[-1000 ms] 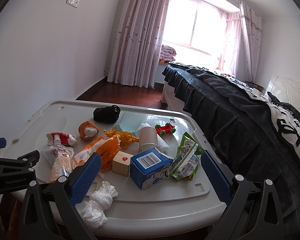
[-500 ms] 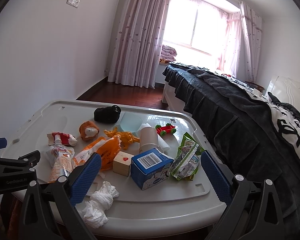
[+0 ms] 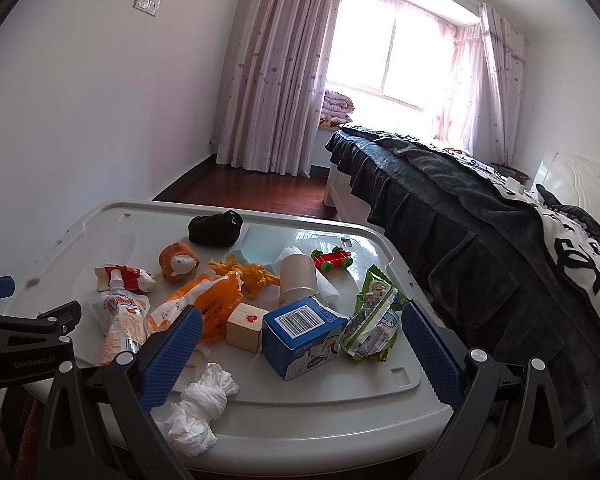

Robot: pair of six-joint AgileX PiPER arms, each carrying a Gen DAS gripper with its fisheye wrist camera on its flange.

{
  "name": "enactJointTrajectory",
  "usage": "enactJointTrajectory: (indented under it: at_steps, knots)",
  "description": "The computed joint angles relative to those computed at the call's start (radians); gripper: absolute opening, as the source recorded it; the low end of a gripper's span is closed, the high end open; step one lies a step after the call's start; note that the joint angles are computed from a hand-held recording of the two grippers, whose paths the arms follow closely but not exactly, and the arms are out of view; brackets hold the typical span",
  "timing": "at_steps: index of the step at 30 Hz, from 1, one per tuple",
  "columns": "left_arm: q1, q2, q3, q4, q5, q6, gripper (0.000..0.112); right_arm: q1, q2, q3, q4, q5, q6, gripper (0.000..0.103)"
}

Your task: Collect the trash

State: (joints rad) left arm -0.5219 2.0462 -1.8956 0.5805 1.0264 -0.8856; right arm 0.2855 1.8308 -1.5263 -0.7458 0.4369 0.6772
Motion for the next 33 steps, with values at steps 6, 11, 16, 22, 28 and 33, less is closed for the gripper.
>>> enactJointTrajectory:
  at_steps: [6, 11, 16, 22, 28, 33]
  knots:
    - [0.001, 0.000, 0.001, 0.000, -0.001, 0.001, 0.096, 0.000, 0.000, 0.001, -0.001, -0.001, 0.000, 0.098]
    - [0.000, 0.000, 0.001, 0.000, -0.001, 0.000, 0.097, 0.000, -0.001, -0.001, 0.006, 0.000, -0.006, 0.098]
    - [0.000, -0.001, 0.002, 0.001, -0.002, -0.001, 0.097, 0.000, -0.001, -0.001, 0.008, -0.001, -0.008, 0.098]
    - [0.001, -0.001, 0.003, -0.001, -0.002, 0.001, 0.096, 0.004, 0.003, -0.010, 0.005, 0.004, -0.002, 0.098]
    - [0.004, -0.002, 0.006, -0.007, -0.006, 0.002, 0.097, 0.000, -0.004, -0.001, -0.034, -0.005, 0.036, 0.098]
    - [0.028, -0.037, 0.074, -0.114, -0.109, 0.064, 0.096, -0.018, -0.021, 0.016, -0.086, -0.015, 0.086, 0.098]
